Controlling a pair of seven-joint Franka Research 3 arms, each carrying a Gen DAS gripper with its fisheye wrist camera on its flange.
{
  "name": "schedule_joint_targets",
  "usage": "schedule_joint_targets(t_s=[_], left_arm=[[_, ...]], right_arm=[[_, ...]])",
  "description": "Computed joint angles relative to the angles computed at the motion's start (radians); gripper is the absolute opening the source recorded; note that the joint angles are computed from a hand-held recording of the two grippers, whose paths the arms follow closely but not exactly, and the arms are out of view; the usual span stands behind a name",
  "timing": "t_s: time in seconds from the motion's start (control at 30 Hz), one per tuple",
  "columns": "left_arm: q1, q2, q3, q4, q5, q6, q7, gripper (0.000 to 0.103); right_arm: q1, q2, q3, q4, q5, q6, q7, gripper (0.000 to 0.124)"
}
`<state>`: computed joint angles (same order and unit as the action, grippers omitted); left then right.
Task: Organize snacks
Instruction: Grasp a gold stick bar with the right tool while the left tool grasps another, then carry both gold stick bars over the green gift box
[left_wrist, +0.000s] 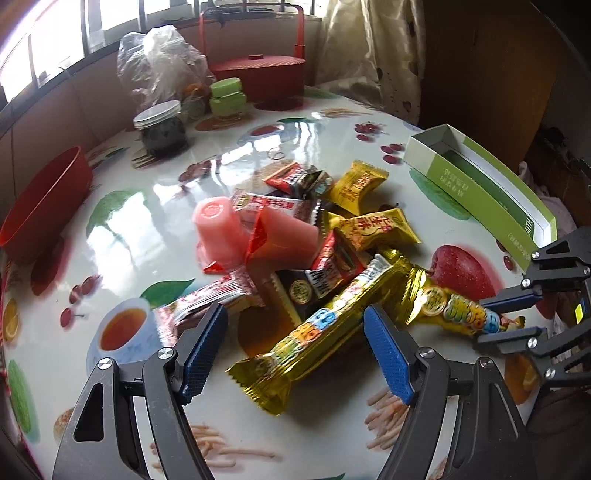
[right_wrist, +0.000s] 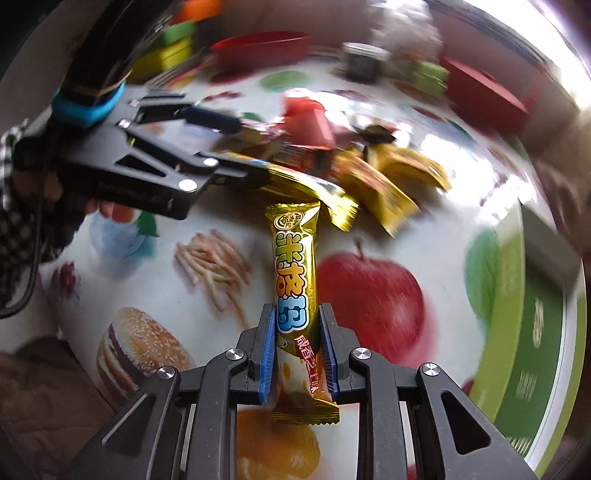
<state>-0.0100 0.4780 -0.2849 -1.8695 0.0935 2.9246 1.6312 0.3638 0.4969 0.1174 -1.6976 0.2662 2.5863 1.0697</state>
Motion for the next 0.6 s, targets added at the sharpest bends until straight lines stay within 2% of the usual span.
schedule_joint_targets(t_s=[0.17,0.33,0.47,0.53,0.6], left_arm=[[-0.003,0.026,-0.019,0.030,-0.005,-0.043,0.029,0.077],[0.029,0.032,-0.076,0.022,-0.059,-0.045,0.102,0.075],[0.035,0.034,-0.097,0.023,-0.091,-0.047,0.143,0.064],[0.000,0.030,-0.062,0.024,-0.074,-0.040,0.119,0.048],[0.009,0.031,-0.075,0.026,-0.087,-0.043,0.125,0.039]], right_arm=[[-0.015,-0.051,-0.001,-0.091,0.073,0.093,0.090,0.022],[-0.020,-0.067,0.002,-0.128,0.092,0.147,0.138,0.022],[-0.040,-0.071,0.023,-0.143,0.128,0.167,0.133,0.022],[-0.050,-0.076,0.033,-0.153,0.152,0.179,0.127,0.022],[-0.053,-0.073,0.036,-0.152,0.167,0.188,0.130,0.022]])
